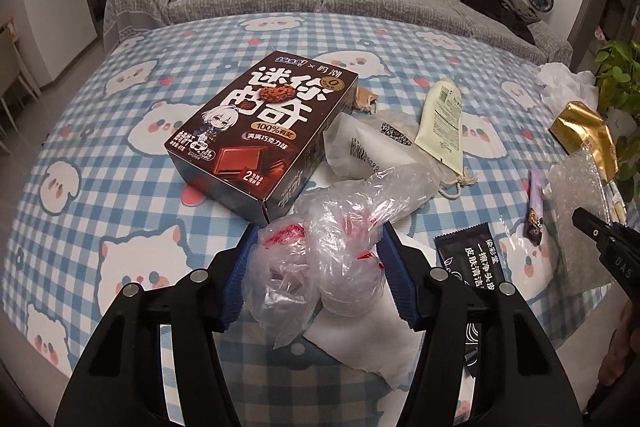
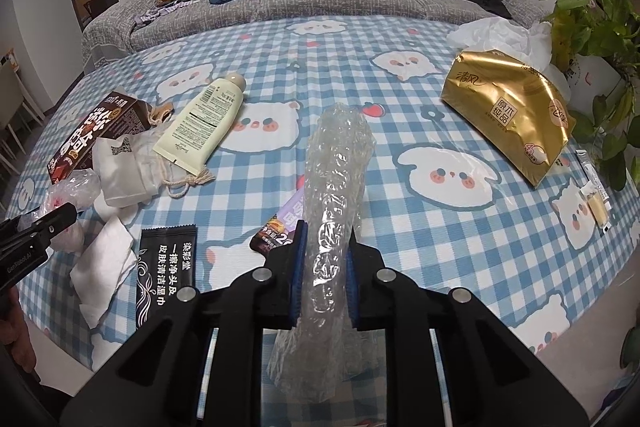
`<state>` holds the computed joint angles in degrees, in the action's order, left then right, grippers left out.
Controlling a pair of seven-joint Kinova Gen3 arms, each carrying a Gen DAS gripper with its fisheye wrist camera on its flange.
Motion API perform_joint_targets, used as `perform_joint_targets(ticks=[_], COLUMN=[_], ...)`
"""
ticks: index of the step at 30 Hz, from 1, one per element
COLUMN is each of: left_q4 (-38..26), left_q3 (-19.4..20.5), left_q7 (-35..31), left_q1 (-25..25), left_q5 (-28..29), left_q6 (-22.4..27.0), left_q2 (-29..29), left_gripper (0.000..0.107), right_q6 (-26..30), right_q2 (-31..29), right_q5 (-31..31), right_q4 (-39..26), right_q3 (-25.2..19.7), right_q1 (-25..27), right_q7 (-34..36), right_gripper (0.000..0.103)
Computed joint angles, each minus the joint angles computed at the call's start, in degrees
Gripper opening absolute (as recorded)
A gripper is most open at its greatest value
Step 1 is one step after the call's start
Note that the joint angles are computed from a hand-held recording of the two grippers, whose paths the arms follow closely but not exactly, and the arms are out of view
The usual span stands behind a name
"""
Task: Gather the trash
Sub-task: 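Carry the plastic bags and bubble wrap with both tools down over the black bin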
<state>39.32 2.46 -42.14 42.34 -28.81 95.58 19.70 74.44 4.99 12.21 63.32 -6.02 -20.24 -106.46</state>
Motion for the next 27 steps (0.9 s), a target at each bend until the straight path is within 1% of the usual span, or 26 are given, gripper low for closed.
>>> perform_joint_targets(ticks=[13,20,27], left_q4=[-0.1,-1.2,-0.9], left_q3=[0.4,1.0,1.8], left_q7=[2.4,4.1,6.1], left_q1=[3.5,7.4,10.6], left_q5=[-2.8,-5.5,-7.5], left_q6=[2.2,4.5,6.2], left_q2=[-1.4,-1.7,-2.8], left_gripper=[0.058,0.058,0.058], right_q6=[0.1,0.8,1.7], right_q2=[-3.5,-6.7,-9.6], right_q5=[1.4,1.9,2.0], right_q4=[2.3,4.2,5.7], right_q3=[-1.4,-3.0,-4.7], right_q1=[-0.7,-0.7,-0.2], right_q7=[-1.5,-2.4,-3.0], right_gripper=[0.016,0.016,0.016])
